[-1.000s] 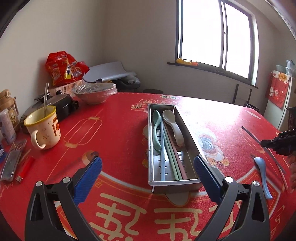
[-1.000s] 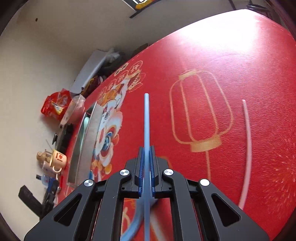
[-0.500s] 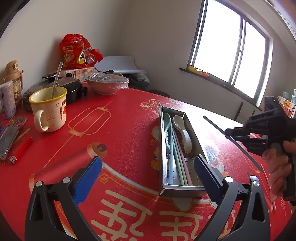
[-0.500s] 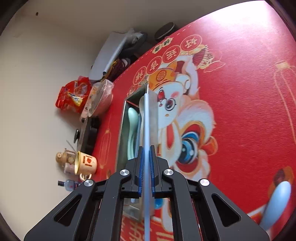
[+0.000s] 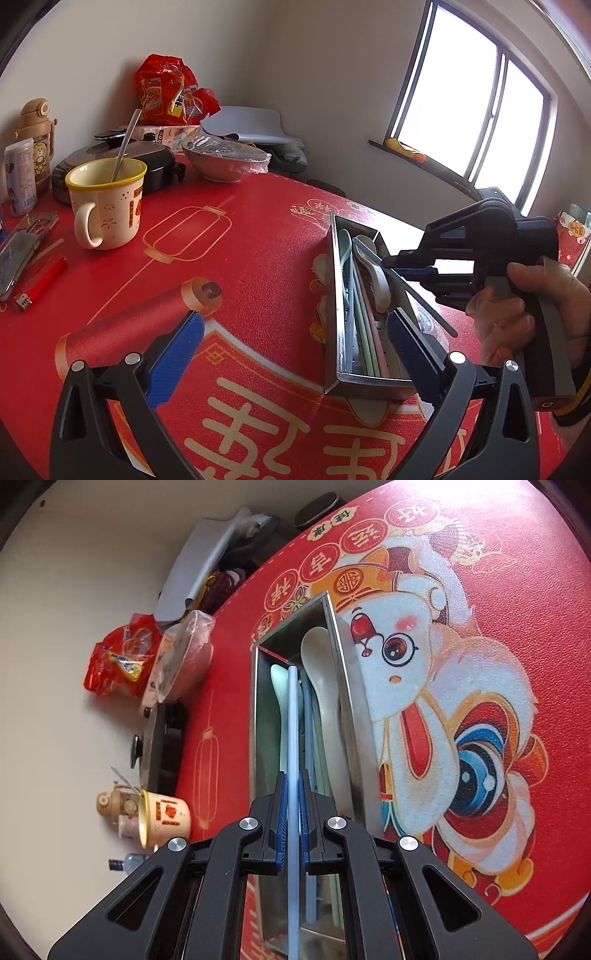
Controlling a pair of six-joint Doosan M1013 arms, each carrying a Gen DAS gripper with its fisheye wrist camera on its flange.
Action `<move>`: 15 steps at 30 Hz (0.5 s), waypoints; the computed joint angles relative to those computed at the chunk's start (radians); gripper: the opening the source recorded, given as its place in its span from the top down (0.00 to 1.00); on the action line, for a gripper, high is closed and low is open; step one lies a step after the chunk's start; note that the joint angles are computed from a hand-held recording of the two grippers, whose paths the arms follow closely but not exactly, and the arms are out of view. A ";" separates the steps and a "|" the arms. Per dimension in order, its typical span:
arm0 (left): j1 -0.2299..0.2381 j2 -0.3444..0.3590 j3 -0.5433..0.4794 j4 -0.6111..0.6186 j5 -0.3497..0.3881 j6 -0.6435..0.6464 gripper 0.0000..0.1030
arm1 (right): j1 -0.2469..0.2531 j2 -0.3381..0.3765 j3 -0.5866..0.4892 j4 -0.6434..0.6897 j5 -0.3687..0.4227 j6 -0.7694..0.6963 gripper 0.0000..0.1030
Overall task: Organize utensils
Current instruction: 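Carry the dark blue chopstick into the steel tray and open the right tool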
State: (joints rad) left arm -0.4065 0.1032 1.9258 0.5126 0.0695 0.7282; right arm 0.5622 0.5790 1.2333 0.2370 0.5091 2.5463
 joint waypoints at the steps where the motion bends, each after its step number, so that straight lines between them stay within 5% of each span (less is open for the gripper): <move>1: 0.000 0.000 0.000 -0.006 -0.001 0.005 0.06 | 0.001 0.003 -0.002 -0.003 -0.001 0.018 0.94; 7: 0.005 0.003 -0.003 -0.164 -0.001 0.152 0.06 | -0.011 0.018 -0.011 0.146 0.007 -0.100 0.92; 15: 0.004 0.005 -0.004 -0.046 0.003 0.033 0.06 | 0.008 -0.059 0.078 -0.121 -0.012 -0.085 0.92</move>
State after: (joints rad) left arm -0.4030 0.1081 1.9217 0.4665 0.0727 0.7609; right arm 0.5706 0.5203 1.3108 0.1162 0.4974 2.4611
